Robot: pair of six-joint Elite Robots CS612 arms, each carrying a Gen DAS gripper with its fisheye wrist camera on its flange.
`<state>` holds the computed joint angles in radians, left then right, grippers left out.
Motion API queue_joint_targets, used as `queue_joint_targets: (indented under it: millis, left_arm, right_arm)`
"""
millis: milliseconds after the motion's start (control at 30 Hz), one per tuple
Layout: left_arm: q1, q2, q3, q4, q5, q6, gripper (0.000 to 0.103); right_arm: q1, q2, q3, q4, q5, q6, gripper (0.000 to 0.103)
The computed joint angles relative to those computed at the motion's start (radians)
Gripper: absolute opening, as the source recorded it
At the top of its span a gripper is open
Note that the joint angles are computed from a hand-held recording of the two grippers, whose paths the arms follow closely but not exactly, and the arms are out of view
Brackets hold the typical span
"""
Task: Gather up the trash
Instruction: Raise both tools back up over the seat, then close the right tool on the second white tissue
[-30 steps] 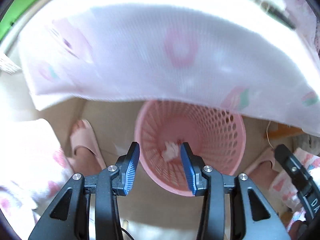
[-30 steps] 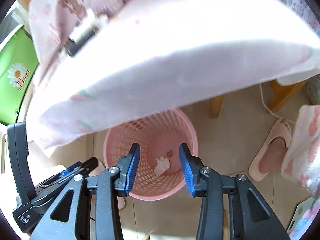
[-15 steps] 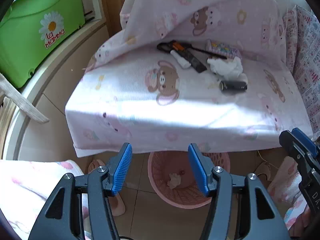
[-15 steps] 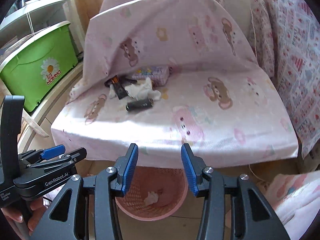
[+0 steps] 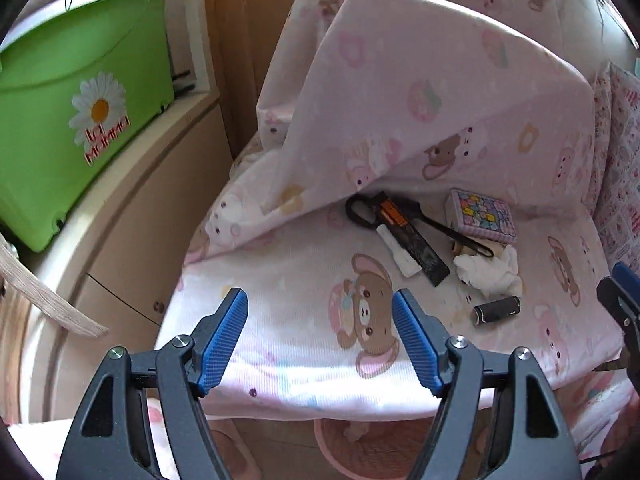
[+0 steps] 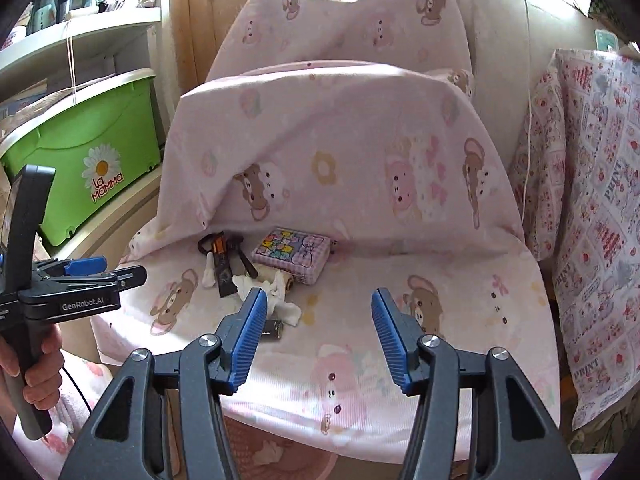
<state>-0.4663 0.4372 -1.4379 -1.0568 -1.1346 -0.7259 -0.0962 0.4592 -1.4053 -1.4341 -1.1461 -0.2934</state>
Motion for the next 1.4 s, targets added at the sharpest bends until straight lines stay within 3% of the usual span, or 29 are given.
queue_joint_targets:
  millis: [167, 400, 633, 767, 900, 1033, 1167, 1400]
  left_arm:
    - [0.005, 0.025, -0.013, 0.054, -0.035, -0.035, 0.072]
    - [0.002, 0.031, -0.003, -0.022, -0.003, -0.022, 0.072]
    - [-0.001, 0.035, 0.004, -0.064, -0.015, 0.012, 0.071]
    - [0.002, 0.032, 0.023, -0.061, -0.031, 0.025, 0.068]
    - [-0.007, 0.031, 0.040, -0.053, 0.003, 0.049, 0.066]
    - [-0.009, 0.029, 0.057, -0.105, -0.005, 0.085, 0.064]
    - [-0.010, 0.023, 0.073, -0.112, -0.016, 0.070, 0.060]
    - [-0.032, 0.019, 0.076, -0.094, -0.003, 0.145, 0.054]
  right_arm:
    - [-0.004, -0.005, 0.035, 0.084, 0.028, 0.001, 0.057]
    - [-0.004, -0.018, 0.077, 0.143, 0.069, -0.012, 0.057]
    - [0.007, -0.030, 0.115, 0.147, 0.088, -0.039, 0.050]
    - [0.014, -0.035, 0.126, 0.159, 0.062, -0.047, 0.050]
    - [0.021, -0.034, 0.130, 0.131, 0.034, -0.046, 0.050]
    - [0.024, -0.044, 0.152, 0.124, 0.060, -0.054, 0.046]
    - [0.024, -0.057, 0.185, 0.135, 0.093, -0.028, 0.038]
    - [0.028, -0.078, 0.239, 0.117, 0.121, 0.016, 0.037]
